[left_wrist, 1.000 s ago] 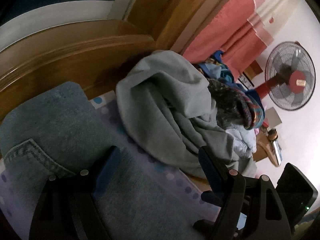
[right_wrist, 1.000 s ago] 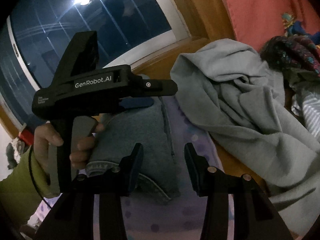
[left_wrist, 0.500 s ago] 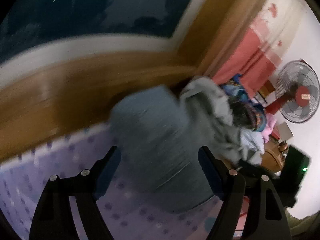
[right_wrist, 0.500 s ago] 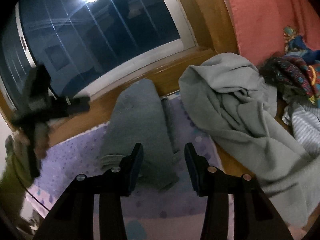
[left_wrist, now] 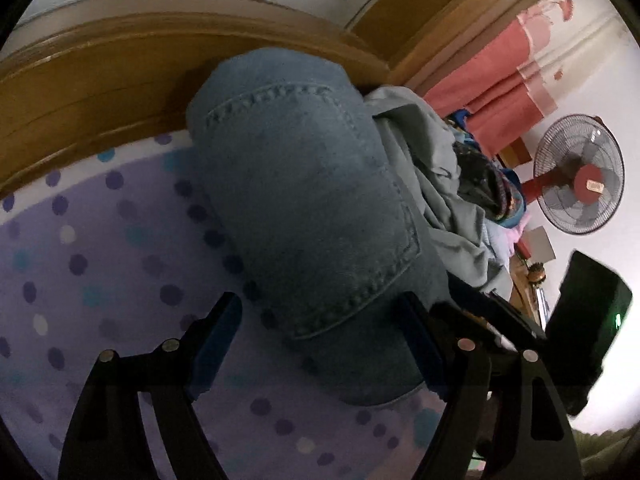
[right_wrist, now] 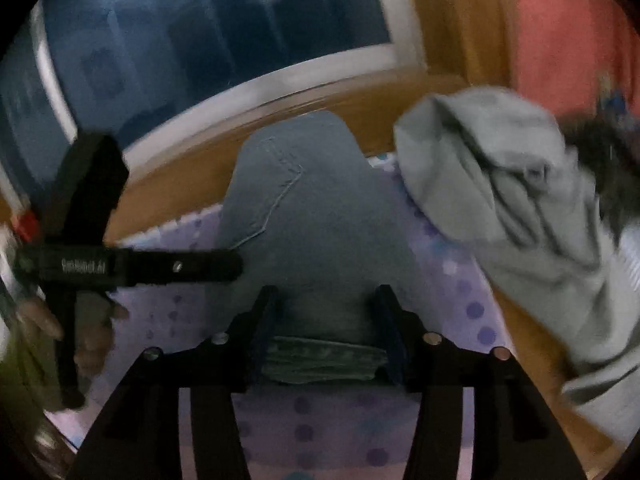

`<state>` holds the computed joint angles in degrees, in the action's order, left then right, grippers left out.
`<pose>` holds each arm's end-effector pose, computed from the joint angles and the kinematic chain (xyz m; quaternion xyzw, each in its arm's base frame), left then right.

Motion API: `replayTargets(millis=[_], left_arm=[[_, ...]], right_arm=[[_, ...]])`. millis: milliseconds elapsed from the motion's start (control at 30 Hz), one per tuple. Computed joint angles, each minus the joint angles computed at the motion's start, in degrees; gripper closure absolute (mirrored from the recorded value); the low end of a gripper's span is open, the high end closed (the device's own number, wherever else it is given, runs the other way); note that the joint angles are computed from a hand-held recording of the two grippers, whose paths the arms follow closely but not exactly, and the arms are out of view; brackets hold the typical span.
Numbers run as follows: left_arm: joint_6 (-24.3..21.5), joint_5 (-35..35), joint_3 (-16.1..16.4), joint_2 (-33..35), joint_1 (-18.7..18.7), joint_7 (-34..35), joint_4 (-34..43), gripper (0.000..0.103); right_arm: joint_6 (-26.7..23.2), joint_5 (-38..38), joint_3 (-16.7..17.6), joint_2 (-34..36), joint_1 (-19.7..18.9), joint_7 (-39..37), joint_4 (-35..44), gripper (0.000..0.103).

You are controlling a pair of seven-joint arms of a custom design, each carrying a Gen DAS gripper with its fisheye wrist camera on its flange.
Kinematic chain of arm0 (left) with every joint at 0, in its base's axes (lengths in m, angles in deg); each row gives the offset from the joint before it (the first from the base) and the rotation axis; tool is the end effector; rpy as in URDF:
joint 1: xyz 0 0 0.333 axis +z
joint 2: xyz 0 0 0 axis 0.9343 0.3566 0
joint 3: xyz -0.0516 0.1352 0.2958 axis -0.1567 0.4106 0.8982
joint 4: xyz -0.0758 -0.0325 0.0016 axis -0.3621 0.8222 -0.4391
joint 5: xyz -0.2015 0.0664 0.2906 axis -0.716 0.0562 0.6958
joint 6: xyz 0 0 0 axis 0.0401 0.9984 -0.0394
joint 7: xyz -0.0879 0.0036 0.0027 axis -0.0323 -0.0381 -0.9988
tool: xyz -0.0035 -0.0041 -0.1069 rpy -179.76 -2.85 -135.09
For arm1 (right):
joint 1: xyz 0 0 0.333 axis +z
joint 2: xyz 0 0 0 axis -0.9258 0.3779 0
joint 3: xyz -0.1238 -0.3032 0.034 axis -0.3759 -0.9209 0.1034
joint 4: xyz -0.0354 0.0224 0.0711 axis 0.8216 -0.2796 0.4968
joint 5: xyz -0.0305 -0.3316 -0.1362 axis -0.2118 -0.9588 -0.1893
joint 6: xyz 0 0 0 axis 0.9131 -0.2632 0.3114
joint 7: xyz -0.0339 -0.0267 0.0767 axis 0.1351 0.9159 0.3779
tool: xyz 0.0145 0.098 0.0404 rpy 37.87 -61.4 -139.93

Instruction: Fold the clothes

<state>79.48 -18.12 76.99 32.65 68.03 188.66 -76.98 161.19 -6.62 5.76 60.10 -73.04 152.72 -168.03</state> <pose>0.5407 -0.1334 0.4327 0.4603 -0.8066 0.3448 0.1366 0.3465 0.2554 0.4877 -0.5731 0.7154 -0.1807 0.3564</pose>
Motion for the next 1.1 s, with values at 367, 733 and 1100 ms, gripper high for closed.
replayTargets(millis=[367, 733, 1100], left_arm=[[-6.84, -4.42, -0.57, 4.25, 2.25, 3.57, 4.29, 0.021], [-3.17, -15.71, -2.04, 3.46, 1.64, 0.39, -0.76, 0.018], [14.60, -22.11, -2.23, -16.73, -8.99, -10.26, -18.87, 0.019]], right_arm=[[-2.79, 22.25, -31.57, 6.03, 27.61, -29.10, 5.91, 0.024], [-21.34, 80.83, -46.75, 20.00, 38.77, -93.45, 20.69, 0.052], [-45.13, 80.93, -42.50, 19.61, 30.56, -113.17, 27.10, 0.063]])
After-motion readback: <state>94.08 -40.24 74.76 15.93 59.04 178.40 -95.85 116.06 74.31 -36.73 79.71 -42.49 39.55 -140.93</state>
